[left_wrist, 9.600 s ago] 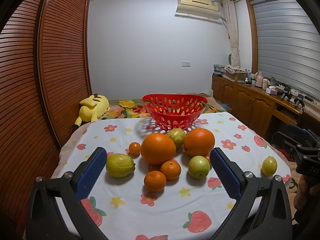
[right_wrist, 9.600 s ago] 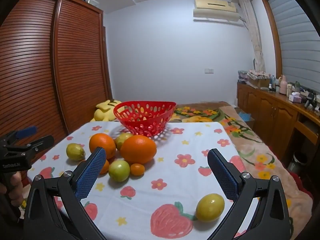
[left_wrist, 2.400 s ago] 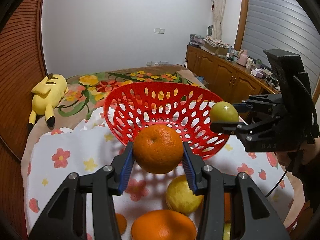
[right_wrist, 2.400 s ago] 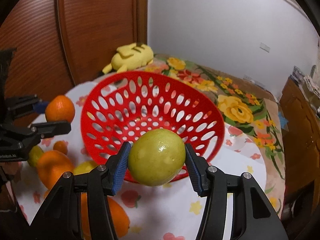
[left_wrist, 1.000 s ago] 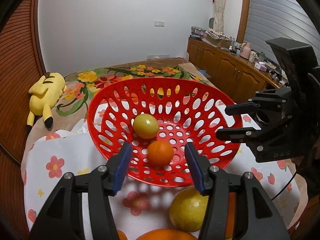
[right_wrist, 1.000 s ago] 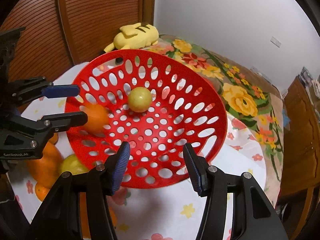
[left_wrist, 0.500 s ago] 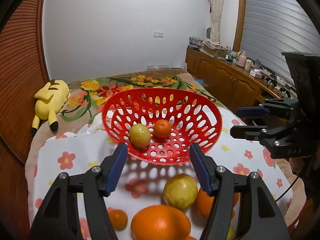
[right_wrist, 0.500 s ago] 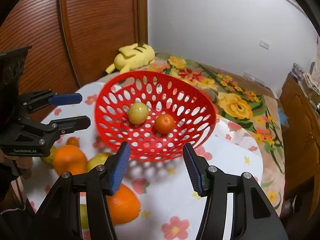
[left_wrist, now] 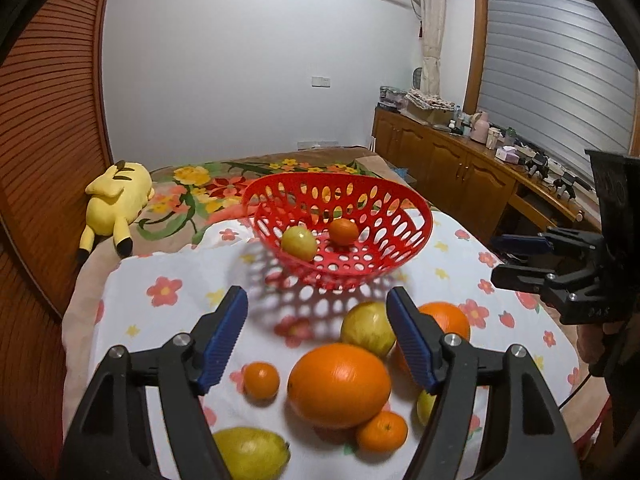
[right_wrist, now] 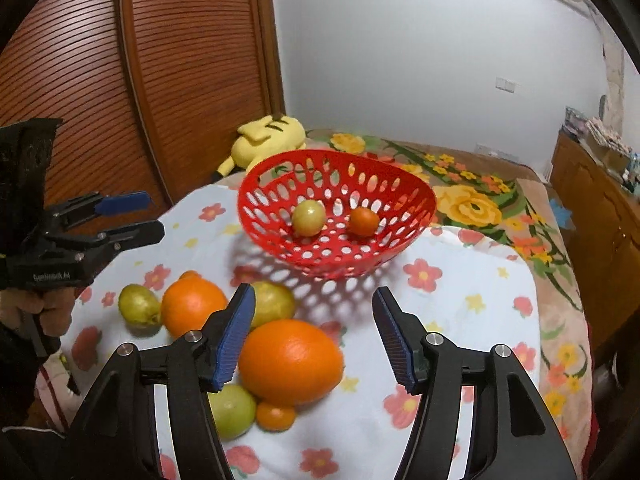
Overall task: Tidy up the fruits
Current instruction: 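Withdraw both open grippers from the basket back toward the fruit, then close the right gripper on the large orange while the left gripper grasps another large orange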
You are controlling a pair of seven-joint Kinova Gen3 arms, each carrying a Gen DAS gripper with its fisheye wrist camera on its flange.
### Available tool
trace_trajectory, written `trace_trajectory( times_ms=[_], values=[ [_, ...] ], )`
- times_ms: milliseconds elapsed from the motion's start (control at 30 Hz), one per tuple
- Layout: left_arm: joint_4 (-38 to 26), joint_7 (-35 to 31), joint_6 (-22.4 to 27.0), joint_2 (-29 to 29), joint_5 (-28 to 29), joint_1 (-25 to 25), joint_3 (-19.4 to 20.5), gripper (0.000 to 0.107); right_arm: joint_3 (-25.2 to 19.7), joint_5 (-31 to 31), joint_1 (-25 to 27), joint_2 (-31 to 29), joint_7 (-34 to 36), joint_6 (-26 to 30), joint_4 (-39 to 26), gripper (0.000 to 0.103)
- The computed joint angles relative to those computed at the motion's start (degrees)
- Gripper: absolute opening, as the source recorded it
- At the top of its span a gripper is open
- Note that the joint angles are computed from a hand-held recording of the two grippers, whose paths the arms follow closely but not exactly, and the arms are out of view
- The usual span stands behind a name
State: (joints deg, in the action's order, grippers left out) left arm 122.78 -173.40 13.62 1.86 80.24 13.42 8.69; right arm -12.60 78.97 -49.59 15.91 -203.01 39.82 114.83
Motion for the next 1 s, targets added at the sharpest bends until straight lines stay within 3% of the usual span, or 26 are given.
trace_trajectory(
  times_ms=[167,367,733,1000],
  values=[
    [2.54,-2.92,0.44,-1.39,3.01,-0.51,-0.82,0.073,-0.99,2.91,-1.86,0.77,-6.03,1.67,1.42,0.068],
    [4.60,-6.04,1.01,-1.71,6.10,-0.95,-1.54,0.073,-1.66,3.79,-3.20,1.89,-8.01,3.92,1.68,0.075],
    [5.42,-12.14,0.86,2.94,12.39,0.81,-1.93,0.073,-1.19,7.25,-0.92,5.98,-12.85,-0.83,1.95,0.080],
    [5.41,-13.43,0.93,4.43,13.86,3.45,-3.11,0.073,-1.55,11.45,1.57,7.12,-16.86,-3.50,2.81,0.083]
  ],
)
